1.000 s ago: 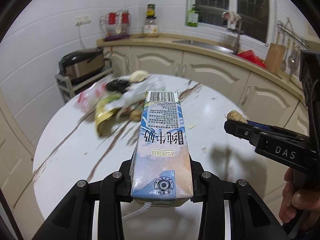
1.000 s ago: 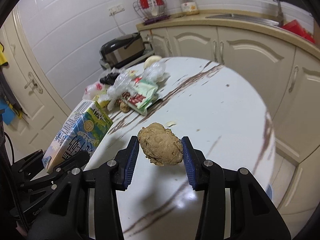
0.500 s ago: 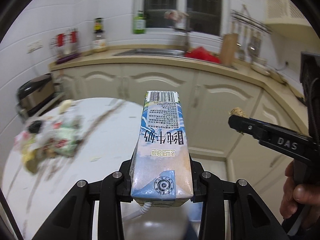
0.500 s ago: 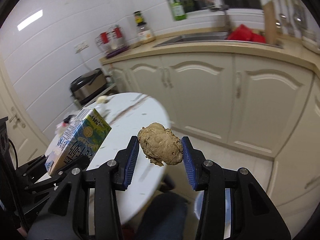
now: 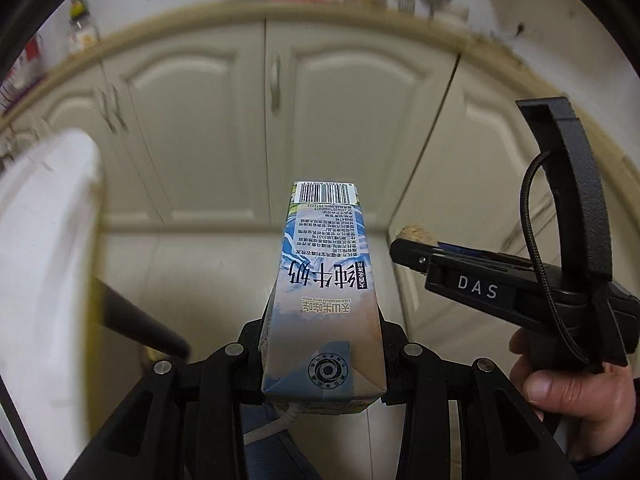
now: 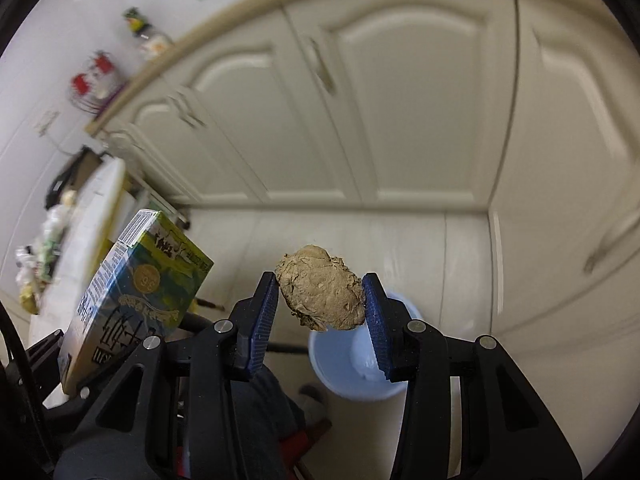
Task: Collect trash
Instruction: 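Carry both items to the blue bin and open both tools to drop them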
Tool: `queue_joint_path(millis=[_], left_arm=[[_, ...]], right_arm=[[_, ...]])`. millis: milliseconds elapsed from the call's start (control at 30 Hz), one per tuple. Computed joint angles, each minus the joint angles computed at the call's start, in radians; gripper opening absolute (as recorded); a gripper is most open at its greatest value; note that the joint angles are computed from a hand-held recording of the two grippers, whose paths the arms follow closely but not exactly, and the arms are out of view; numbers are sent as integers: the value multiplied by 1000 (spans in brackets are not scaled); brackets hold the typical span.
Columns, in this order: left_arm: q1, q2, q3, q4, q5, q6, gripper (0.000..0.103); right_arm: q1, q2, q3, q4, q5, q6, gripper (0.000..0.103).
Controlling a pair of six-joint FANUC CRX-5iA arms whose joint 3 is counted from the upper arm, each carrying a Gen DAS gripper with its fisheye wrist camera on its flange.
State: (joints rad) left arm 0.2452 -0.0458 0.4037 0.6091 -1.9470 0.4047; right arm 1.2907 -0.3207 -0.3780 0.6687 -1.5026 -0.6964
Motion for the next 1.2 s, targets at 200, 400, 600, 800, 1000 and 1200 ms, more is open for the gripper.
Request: queue_joint_path(millis=[200,400,600,800,1000,1200], left_arm=[[-222,112,6,-215,99,136,34],[-357,240,70,-306,99,253,35],[-436,337,137,-363,102,315,40],[-476,404,196,-383,147,353,55],[-508,395,176,-401,232,359,58],[-516,336,111,-366,326,325,58]], right_arm=[[-73,-69,-179,-112,235,-85,41],[-116,-97,-291,-167,399,-122,41],[-146,-97,-342,-199,490,-139,43],[-138,-101,-358,-195,488,-184,63],[-101,-110,-347,-175,410,-248,103],[-48,-113,-284,-183,265,-297,103]])
